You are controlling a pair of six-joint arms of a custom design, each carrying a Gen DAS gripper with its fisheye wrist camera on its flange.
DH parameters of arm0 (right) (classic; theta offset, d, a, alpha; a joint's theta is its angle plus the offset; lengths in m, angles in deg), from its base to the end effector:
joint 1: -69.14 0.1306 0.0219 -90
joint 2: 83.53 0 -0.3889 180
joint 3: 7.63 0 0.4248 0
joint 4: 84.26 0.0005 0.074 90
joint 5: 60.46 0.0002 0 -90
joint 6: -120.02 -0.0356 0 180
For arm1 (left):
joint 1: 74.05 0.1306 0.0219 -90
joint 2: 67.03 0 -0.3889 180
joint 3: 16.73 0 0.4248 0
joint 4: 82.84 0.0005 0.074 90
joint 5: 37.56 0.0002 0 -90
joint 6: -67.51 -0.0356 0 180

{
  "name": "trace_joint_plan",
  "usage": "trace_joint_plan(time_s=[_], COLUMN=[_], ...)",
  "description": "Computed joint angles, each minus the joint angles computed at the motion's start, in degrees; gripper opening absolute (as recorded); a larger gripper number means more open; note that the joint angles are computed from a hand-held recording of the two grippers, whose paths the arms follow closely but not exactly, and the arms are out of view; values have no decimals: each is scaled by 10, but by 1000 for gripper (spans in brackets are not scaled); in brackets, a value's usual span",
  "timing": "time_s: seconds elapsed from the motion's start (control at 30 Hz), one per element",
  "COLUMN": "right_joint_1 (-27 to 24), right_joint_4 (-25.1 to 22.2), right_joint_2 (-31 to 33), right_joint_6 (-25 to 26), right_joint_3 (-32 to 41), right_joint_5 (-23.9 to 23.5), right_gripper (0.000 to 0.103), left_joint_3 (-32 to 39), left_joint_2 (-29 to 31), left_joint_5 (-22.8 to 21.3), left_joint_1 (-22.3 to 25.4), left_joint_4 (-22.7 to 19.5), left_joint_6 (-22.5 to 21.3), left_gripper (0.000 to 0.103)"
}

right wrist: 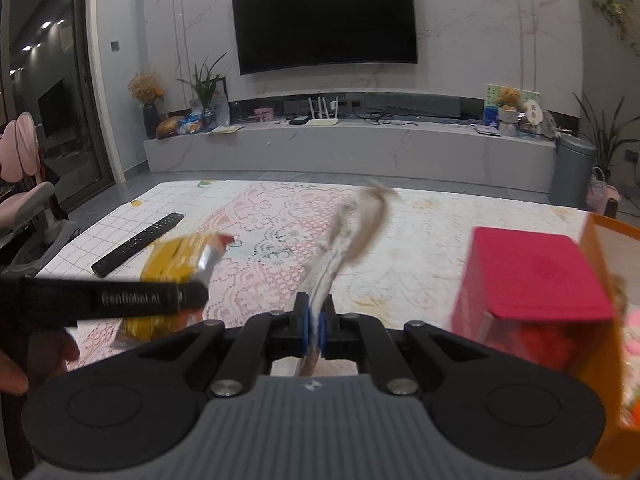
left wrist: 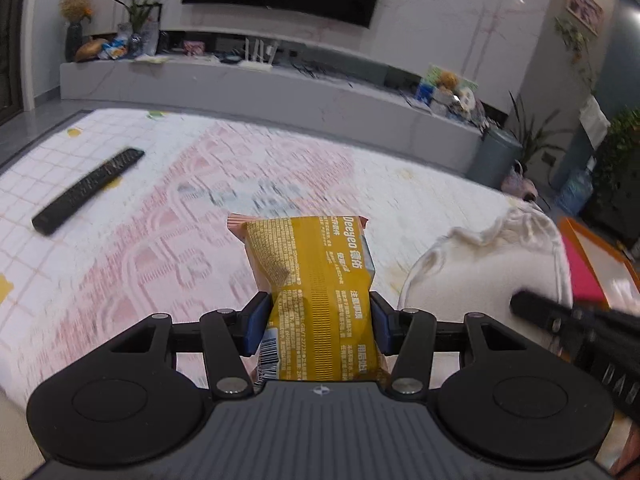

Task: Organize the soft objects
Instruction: 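Carry the packet and cloth bag into the shoebox and open both grippers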

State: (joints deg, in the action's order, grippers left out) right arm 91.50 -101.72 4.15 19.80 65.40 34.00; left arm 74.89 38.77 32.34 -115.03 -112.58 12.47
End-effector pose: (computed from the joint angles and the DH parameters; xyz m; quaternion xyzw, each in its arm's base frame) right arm 0.4727 0.1909 0.3534 -0.0737 0.8715 0.1030 0.4737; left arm 0.4734 -0.3957 0.3261 -0.0206 0.9084 -0.1105 0.4026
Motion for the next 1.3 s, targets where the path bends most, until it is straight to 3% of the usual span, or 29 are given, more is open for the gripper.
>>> trace_joint_plan(time_s=[0.33,0.73,1.1,1.2,1.3], right_joint_1=[-36,-131,-254,-288,-317], right_joint_4=[-11,-15,-40,-52,-57], right_joint_2=[-131,-254,-264,-245,-220], right_joint_6=[-17,9,68,98,132], right_joint_3=[-91,-150,-140,-123,-102], right_joint_5=[-6,-40,-96,-116,-134], right_gripper=[2,2,2,2,2], left_joint_3=[19,116,267,337,433], left_joint_2=[-1,47,140,181,240], left_joint_5=[-17,-24,27,52,102], left_joint_1=[-65,-123,-138,-137,-128], left_joint_4=[-49,-72,-78,-93,-136], left_joint_6=[-17,-91,-165,-186,-187], left_gripper=[59,59,59,59,59])
